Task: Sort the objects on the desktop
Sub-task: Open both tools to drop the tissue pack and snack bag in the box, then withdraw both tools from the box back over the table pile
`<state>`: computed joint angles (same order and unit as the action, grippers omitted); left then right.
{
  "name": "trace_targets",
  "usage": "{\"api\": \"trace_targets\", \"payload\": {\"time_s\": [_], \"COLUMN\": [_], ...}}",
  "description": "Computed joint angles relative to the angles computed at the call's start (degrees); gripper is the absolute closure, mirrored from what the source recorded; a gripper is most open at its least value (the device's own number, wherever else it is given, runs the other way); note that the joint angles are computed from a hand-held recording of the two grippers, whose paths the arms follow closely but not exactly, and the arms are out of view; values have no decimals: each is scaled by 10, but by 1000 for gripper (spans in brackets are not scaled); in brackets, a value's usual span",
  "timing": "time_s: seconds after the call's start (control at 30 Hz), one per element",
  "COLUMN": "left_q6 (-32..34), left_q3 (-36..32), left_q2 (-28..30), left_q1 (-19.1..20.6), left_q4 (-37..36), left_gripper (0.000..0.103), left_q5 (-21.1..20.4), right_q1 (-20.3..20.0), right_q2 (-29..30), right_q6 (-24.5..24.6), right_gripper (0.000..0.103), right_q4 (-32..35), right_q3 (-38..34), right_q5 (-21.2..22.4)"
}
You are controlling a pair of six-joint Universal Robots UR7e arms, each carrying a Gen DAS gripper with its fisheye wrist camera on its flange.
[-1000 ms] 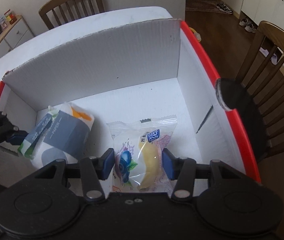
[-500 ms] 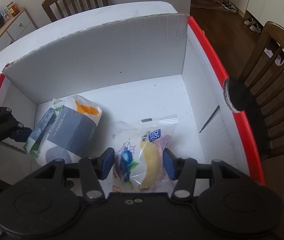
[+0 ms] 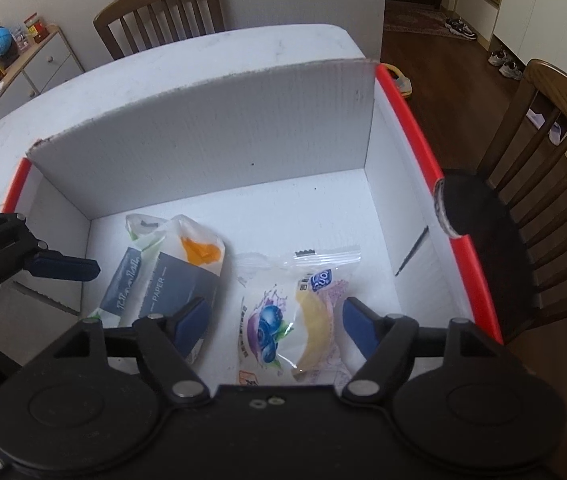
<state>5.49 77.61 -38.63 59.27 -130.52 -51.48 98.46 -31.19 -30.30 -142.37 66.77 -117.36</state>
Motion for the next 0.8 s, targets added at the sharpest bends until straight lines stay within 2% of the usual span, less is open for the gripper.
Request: {"api": "trace_targets", "payload": {"time_s": [0.17, 0.27, 0.37, 0.57, 0.8], "left_q6": [-4, -6, -4, -11, -19], "left_q3": [13, 26, 38, 70, 111], "left_q2": [-8, -17, -25, -46, -78], "left_q1": [-2, -5, -9, -19, -30], "left_q4": [-23, -42, -58, -101, -157], "left_gripper": [20, 13, 10, 9, 9], "left_q5": [-3, -9, -10, -15, -22], "right_q1": [2, 2, 4, 9, 16], "right_q2": [-10, -19, -28, -47, -73], "right_q6": [5, 5, 3, -5, -8], "right_gripper": [29, 28, 26, 22, 21], "right_q4": [-4, -8, -15, -40, -69], "right_q3": [10, 19, 28, 52, 91], "right_q5": [14, 25, 35, 50, 66]}}
